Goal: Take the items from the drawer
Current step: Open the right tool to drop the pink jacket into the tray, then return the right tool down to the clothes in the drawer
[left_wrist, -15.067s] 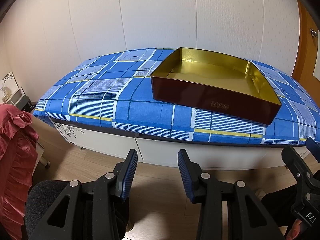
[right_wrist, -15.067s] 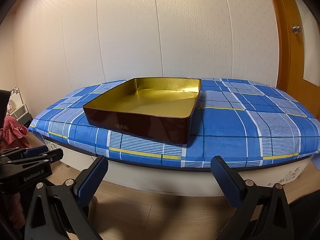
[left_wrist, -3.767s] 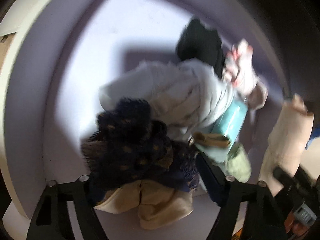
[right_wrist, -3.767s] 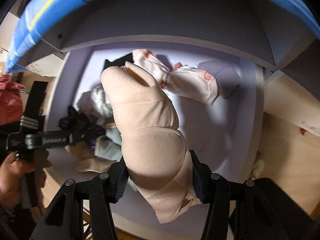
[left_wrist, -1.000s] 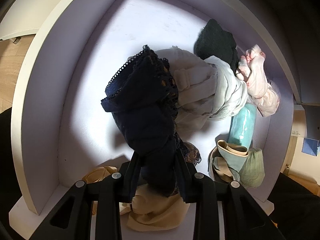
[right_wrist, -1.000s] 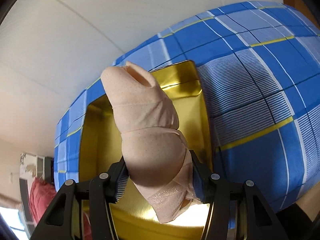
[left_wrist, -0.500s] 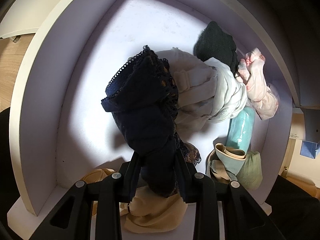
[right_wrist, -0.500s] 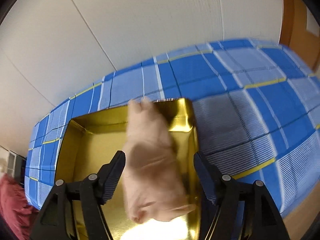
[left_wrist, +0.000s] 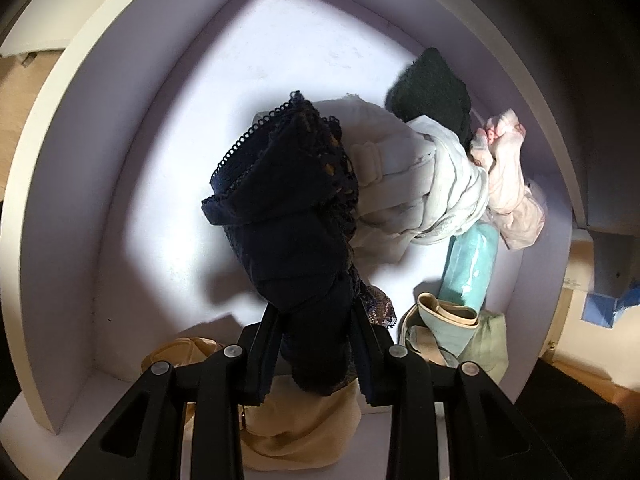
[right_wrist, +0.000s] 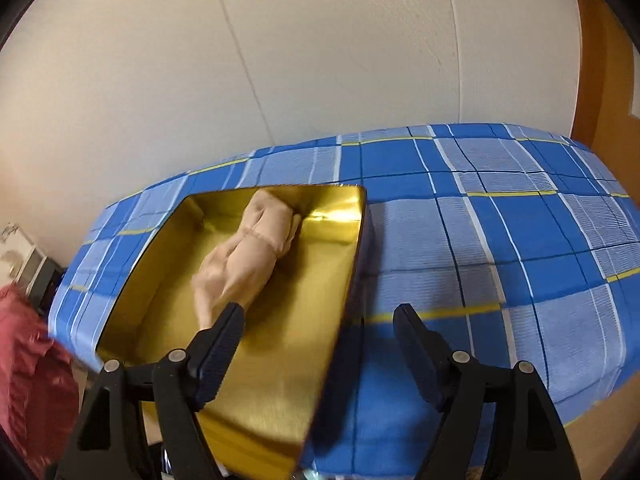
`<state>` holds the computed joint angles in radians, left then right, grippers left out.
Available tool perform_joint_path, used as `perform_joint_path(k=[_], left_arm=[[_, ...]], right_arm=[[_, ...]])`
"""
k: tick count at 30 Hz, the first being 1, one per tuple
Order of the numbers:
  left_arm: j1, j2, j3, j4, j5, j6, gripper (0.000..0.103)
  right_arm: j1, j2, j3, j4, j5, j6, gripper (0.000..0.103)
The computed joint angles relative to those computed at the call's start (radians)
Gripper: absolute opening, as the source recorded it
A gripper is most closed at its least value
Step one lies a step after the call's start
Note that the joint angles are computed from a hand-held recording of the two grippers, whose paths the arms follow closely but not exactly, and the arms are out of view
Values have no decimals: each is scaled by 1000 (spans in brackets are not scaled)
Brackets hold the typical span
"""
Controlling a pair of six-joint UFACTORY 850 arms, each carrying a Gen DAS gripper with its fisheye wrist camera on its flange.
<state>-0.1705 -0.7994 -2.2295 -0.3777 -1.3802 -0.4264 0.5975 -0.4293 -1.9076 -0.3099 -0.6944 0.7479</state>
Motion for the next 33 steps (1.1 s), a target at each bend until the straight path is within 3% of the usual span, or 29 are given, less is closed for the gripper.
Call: perform_joint_path(k=[6,12,16,19,22,26,29,33], left_arm=[[11,31,68,-46,49,-7,32],[14,46,110,-71,79,1,32],[23,84,189,-98,118,22,32],[28,91,206,-107,126,32,32],[29,100,221,-112,140,37,31],[33,124,250,-132,167,39,30],[37,149,279,-143,187,43,30],[43,180,313,-155,210,45,30]], right_arm=[[21,175,272,2,133,5,78],[40,264,448,27,174,-8,78],[52,281,537,130,193,-93,78],[41,269,578,328,204,-245,78],[24,210,559,498,119,-381,78],[28,120,520,522,-24,-408,78],[41,67,503,536,-93,-425,78],[39,18,483,569,-118,-445,76]])
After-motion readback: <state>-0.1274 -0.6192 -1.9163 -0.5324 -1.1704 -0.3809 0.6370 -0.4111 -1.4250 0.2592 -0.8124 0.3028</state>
